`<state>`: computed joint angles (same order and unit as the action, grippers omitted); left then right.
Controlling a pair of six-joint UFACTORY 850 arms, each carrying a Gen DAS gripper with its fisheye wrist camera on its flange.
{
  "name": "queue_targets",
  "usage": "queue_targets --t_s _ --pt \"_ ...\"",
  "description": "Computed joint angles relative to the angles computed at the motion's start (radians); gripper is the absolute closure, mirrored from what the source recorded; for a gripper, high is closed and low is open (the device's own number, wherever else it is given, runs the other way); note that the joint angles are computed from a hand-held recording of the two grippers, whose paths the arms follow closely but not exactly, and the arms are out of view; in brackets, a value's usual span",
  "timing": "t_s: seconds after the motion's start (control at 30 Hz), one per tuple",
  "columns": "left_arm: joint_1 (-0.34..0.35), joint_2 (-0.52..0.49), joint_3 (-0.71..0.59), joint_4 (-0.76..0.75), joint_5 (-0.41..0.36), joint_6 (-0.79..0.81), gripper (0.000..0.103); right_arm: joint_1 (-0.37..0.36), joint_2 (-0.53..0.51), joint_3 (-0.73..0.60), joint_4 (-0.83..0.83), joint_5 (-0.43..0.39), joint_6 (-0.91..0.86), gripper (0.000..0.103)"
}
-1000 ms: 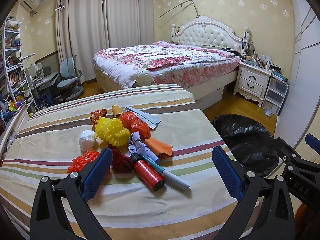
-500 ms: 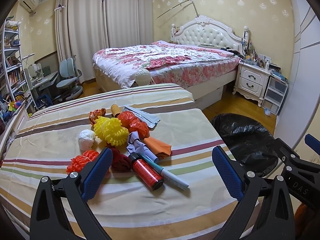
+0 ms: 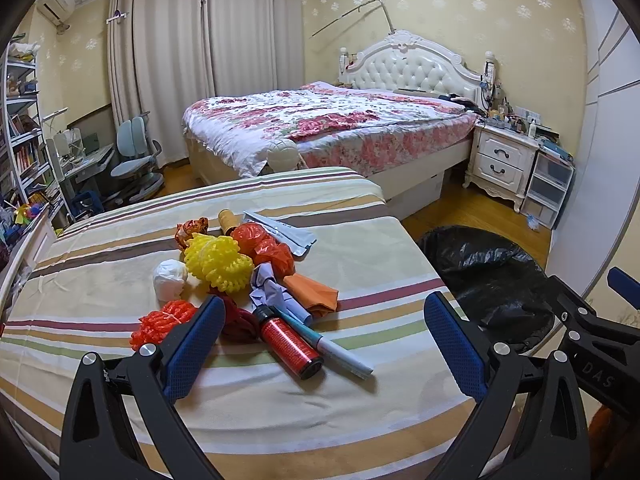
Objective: Collect trash
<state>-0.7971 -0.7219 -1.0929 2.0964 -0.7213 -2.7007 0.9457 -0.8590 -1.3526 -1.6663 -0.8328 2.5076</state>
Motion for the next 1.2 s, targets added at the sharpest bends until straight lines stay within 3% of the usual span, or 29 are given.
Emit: queue_targets --t_s 0.43,0.67,1.0,1.07,1.13,1.2 --pt "-0.001 -0.003 -0.003 0.006 0.001 -0.005 0.006 -0.001 -0.001 -0.002 0.001 0.002 -0.001 0.004" --pt "-0.008 0.008 0.005 -0.007 0.015 -0.005 0.006 -0.004 0.015 0.030 -0.051 0.042 0.040 0.004" --pt "0.036 0.052 0.103 -0.057 -0.001 -0.019 0.006 0.014 -0.046 -0.076 -0.043 0.111 -0.037 0.005" --pt "0.067 0.063 0.134 -0.036 -0.002 -0.047 0.006 0.018 -0.060 -0.101 -0.040 0.132 -0.063 0.008" --pt "0.082 0.068 0.152 -0.041 -0.005 -0.054 0.006 0.017 -0.072 -0.127 -0.032 0.159 -0.095 0.020" --pt "0.098 0.073 0.169 -0.038 -0.002 -0.070 0.006 0.017 -0.083 -0.150 -0.022 0.186 -0.123 0.021"
